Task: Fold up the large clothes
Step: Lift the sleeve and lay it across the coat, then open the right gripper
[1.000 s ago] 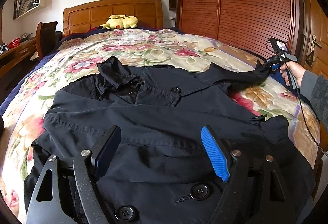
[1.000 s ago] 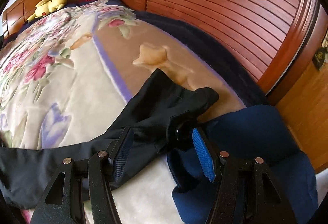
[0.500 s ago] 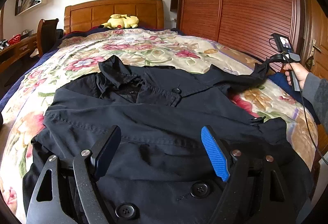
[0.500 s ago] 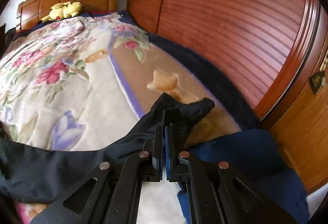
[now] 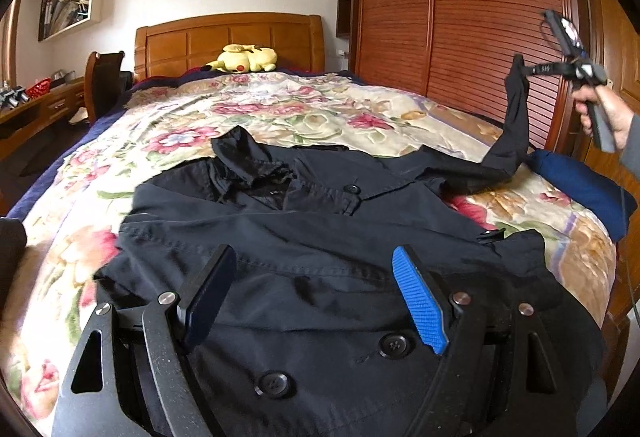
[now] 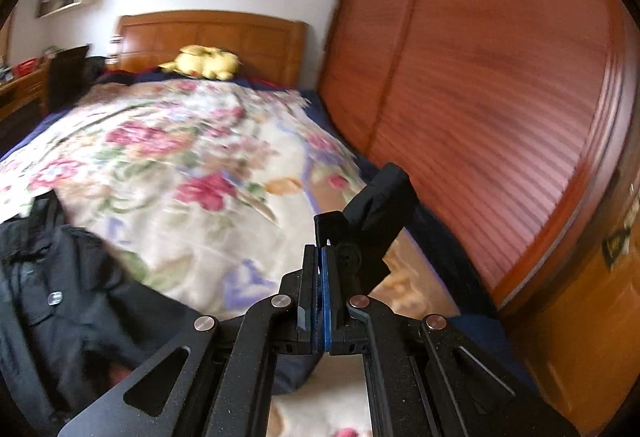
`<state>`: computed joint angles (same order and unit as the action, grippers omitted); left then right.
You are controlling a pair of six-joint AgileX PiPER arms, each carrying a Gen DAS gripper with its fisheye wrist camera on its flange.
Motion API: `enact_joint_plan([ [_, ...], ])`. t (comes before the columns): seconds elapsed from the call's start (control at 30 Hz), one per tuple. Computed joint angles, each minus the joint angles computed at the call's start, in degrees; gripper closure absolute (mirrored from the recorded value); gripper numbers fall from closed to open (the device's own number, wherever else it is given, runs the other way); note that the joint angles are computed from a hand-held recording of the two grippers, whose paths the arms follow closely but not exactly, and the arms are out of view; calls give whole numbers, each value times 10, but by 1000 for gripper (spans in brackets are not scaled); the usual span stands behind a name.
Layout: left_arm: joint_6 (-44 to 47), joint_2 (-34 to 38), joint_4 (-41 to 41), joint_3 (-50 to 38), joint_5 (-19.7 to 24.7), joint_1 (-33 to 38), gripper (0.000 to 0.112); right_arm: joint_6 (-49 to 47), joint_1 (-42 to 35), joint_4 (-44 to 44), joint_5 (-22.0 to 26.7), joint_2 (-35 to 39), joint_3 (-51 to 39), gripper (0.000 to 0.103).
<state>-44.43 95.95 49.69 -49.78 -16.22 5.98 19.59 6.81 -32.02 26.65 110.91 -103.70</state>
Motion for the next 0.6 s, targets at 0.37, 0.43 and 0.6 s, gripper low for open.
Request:
enact_joint_plan([
  [0.37, -10, -64, 37, 63, -38, 74, 31, 54, 149, -112, -15, -156, 160, 102],
  [0.43, -24, -73, 56, 70, -46, 93, 31, 63, 180, -128, -13, -169, 175, 102],
  [0.6, -34, -91, 80, 87, -65, 135, 31, 67, 248, -146, -8, -183, 192, 102],
])
